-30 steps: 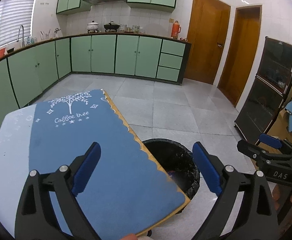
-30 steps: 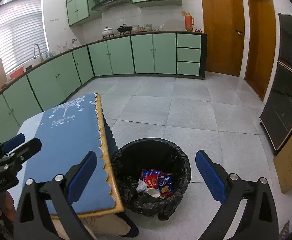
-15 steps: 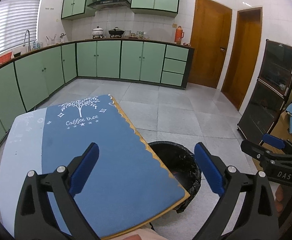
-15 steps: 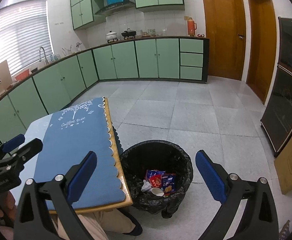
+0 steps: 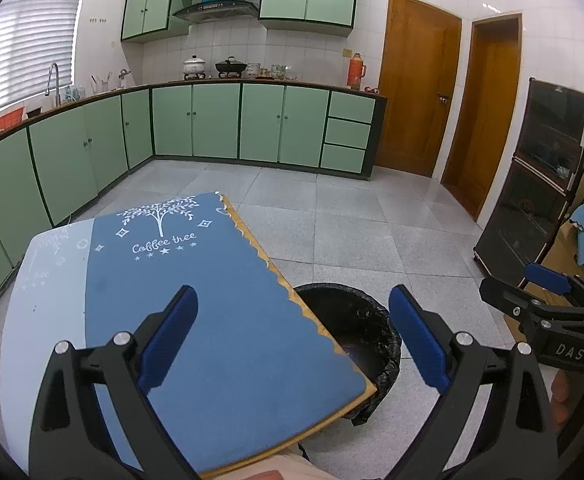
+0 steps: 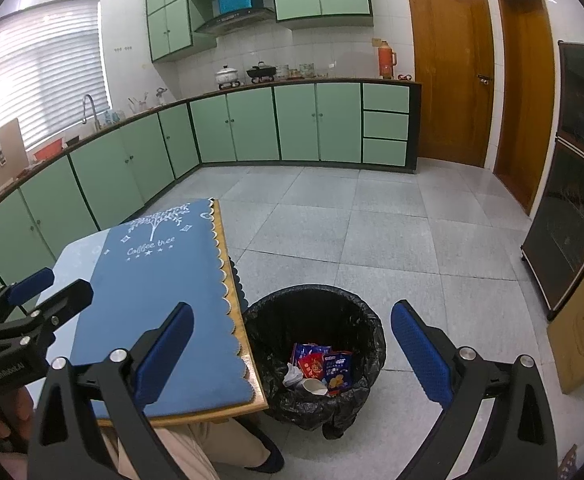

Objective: Collect trash

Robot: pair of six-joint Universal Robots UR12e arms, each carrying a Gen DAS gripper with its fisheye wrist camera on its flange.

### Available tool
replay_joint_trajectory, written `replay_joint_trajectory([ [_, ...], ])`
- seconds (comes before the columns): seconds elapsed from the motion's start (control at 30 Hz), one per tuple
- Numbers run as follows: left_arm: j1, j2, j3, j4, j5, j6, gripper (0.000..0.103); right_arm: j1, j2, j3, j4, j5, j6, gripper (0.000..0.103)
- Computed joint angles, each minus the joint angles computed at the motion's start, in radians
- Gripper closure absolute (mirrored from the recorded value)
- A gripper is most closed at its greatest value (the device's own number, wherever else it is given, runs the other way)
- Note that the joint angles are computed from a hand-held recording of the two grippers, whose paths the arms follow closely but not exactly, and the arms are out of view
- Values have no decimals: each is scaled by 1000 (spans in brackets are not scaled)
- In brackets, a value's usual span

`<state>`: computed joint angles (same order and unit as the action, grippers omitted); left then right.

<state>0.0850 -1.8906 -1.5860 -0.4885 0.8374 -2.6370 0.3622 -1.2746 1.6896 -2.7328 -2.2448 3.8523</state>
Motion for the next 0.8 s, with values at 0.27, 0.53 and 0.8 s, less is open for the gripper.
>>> replay_joint_trajectory([
  [0.27,0,-1,3,-8,3,5,10,1,0,-1,-5,5,-10,6],
  [0.53,-1,-1,3,-7,3,4,10,2,3,-5,-15,12,-25,6],
  [0.8,-2,-1,3,-6,4,4,10,0,3,-5,-14,17,-27,6],
])
